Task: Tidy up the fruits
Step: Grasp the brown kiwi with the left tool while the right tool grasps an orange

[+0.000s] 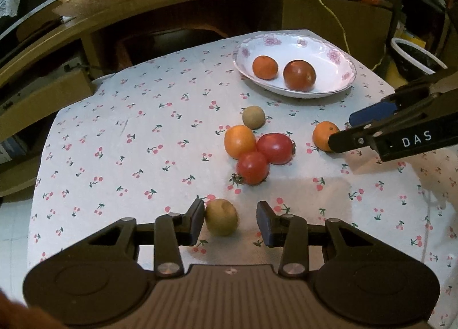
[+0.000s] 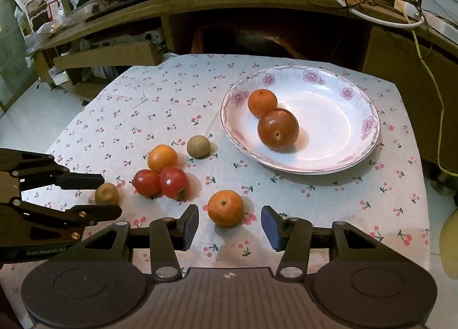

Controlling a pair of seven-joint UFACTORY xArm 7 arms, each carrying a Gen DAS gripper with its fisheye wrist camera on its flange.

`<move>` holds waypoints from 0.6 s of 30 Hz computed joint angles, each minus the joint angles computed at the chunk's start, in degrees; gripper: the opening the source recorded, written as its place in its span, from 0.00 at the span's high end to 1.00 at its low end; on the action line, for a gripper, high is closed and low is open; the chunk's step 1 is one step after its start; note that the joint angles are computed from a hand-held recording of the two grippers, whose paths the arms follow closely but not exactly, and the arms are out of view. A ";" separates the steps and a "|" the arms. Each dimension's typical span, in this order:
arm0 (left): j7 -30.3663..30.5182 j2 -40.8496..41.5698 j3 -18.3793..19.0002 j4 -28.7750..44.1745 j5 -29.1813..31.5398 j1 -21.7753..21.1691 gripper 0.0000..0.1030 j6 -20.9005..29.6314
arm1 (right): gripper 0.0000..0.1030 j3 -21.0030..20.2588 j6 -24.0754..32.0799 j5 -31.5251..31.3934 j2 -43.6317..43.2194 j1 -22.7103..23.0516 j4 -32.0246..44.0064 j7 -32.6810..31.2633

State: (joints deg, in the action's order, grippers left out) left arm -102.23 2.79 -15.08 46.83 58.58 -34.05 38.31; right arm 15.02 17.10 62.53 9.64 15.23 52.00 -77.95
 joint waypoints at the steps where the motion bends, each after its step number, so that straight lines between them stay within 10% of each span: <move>1: -0.34 -0.10 0.00 -0.11 0.17 -0.04 0.60 0.09 | 0.50 -0.03 0.02 -0.15 0.14 0.00 0.02 0.11; 18: 0.49 0.28 0.01 -0.95 0.41 -0.33 0.61 -0.22 | 0.59 2.76 -3.14 -3.84 3.82 -0.35 1.74 1.70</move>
State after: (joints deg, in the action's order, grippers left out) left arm -101.74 3.07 -15.07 45.88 58.99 -34.38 38.09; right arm 17.78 13.97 58.69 13.47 14.88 53.74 -76.25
